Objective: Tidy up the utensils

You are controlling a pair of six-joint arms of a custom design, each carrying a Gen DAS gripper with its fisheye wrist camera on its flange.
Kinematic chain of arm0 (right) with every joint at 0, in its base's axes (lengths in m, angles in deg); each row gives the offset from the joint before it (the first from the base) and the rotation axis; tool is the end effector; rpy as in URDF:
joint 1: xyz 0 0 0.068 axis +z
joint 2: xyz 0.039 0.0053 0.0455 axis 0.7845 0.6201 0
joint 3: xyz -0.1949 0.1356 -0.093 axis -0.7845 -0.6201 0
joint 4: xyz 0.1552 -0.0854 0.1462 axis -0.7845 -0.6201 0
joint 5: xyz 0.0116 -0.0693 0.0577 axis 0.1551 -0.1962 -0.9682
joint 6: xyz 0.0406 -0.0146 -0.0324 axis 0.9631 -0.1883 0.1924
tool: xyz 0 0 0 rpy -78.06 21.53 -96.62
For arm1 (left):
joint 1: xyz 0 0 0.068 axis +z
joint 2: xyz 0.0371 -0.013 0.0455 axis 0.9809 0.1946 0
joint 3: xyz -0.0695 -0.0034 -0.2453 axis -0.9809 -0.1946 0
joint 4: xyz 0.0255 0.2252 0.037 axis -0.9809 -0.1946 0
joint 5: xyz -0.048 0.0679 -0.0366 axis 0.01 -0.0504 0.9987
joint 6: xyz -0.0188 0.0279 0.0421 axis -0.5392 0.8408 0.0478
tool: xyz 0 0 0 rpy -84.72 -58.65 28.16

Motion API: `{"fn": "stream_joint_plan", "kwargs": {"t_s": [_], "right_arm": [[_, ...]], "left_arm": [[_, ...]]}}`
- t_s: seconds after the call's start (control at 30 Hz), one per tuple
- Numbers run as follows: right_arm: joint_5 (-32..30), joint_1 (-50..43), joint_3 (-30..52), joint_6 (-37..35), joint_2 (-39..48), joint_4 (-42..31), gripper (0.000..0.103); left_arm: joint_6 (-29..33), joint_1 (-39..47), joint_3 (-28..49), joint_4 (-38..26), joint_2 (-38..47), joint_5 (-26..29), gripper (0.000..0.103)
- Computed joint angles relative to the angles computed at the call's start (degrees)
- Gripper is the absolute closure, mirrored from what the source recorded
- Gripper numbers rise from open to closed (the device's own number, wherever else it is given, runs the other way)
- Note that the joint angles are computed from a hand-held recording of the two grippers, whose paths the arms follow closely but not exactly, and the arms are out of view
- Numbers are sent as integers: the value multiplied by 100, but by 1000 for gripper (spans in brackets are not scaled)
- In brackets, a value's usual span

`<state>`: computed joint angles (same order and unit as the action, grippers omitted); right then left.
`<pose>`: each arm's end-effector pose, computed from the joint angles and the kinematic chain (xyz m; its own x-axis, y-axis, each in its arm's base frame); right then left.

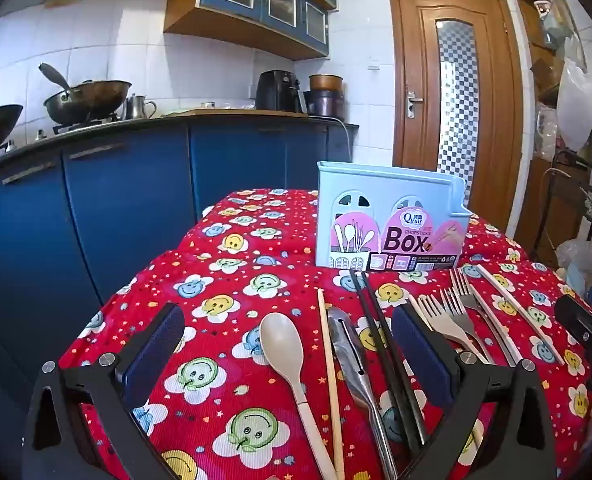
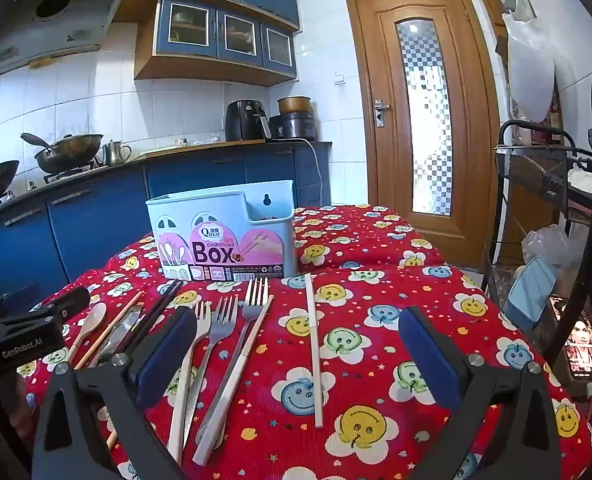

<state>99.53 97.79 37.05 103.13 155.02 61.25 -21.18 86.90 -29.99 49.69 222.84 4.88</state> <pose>0.2352 0.2002 0.0191 -0.2754 0.2214 -0.9355 0.3846 0.9172 0.1038 0.3168 0.0293 0.0227 -0.3755 0.1214 -0.9189 0.3465 0.9379 -0.0177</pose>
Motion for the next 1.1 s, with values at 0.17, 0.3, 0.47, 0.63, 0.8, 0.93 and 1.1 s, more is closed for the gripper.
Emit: {"fn": "stream_joint_plan", "kwargs": {"t_s": [0.17, 0.3, 0.47, 0.63, 0.8, 0.93, 1.1], "right_arm": [[9, 2, -3, -17, 9, 22, 0], [9, 2, -3, -25, 14, 32, 0], [12, 2, -1, -19, 9, 16, 0], [10, 2, -11, -18, 3, 28, 0], [18, 7, -13, -18, -2, 22, 0], [16, 8, -18, -13, -6, 26, 0], [19, 8, -21, -13, -5, 32, 0]], "left_arm": [[-5, 22, -57, 72, -8, 17, 0], [5, 15, -31, 69, 39, -4, 0], [1, 9, -62, 41, -12, -12, 0], [14, 25, -62, 7, -32, 11, 0], [11, 26, -58, -11, -41, 8, 0], [13, 29, -56, -17, -44, 11, 0], [21, 34, -46, -45, -52, 18, 0]]}}
